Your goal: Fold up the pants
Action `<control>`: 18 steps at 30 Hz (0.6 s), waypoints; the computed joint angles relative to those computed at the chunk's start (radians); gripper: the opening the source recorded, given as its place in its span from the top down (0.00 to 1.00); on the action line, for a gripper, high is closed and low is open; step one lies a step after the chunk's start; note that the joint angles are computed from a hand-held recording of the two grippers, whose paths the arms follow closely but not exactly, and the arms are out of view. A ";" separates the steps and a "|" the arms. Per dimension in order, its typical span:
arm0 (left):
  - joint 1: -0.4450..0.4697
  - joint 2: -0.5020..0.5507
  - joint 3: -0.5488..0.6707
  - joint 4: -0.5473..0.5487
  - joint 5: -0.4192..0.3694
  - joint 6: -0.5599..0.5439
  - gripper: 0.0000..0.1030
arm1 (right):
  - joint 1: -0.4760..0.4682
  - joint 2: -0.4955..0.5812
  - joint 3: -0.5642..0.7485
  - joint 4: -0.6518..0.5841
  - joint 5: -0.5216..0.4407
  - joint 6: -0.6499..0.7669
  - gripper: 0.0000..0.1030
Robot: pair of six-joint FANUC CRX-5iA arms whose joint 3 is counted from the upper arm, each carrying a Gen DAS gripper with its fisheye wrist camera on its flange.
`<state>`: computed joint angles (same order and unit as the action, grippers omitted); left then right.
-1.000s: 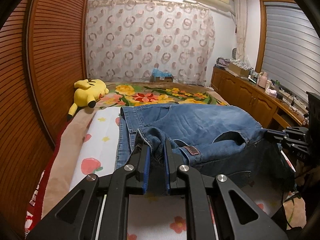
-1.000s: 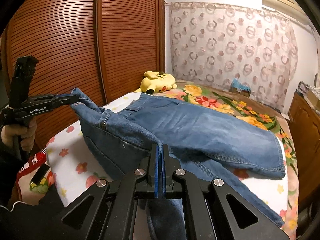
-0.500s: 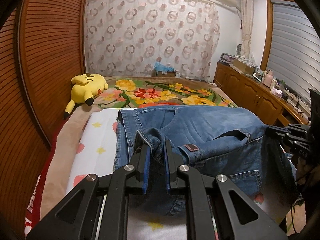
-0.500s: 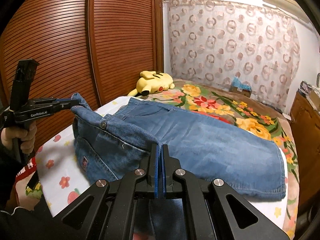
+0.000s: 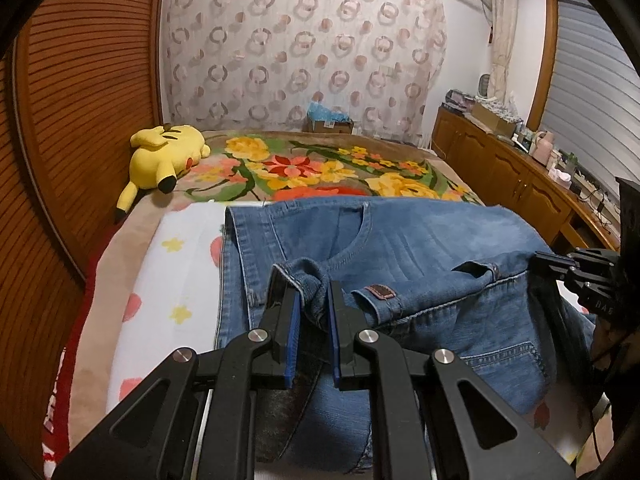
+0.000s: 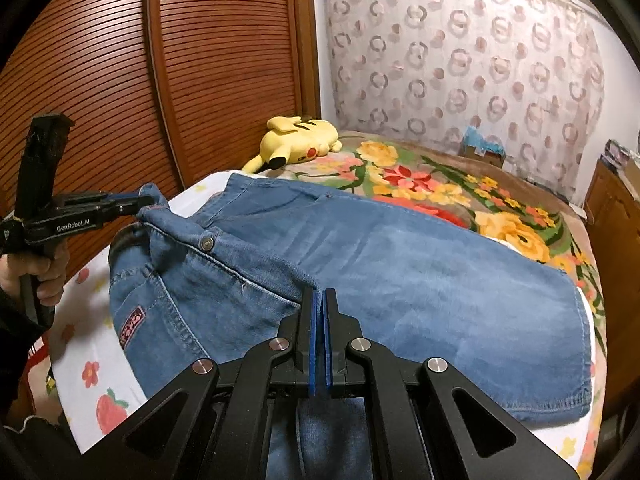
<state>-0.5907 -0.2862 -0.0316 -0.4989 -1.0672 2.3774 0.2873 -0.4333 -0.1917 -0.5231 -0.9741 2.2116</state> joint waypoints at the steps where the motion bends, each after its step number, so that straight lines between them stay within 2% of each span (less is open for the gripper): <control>1: 0.002 0.001 0.005 -0.001 0.003 -0.003 0.87 | 0.004 0.001 0.008 0.004 0.008 -0.002 0.98; 9: 0.028 0.019 0.074 -0.021 0.036 -0.055 0.87 | 0.065 0.035 0.071 0.083 0.083 -0.037 0.98; 15: 0.111 0.046 0.100 0.023 0.087 -0.120 0.87 | 0.136 0.060 0.078 0.170 0.172 -0.083 0.98; 18: 0.152 0.067 0.103 0.044 0.104 -0.147 0.87 | 0.164 0.106 0.088 0.208 0.208 -0.108 0.98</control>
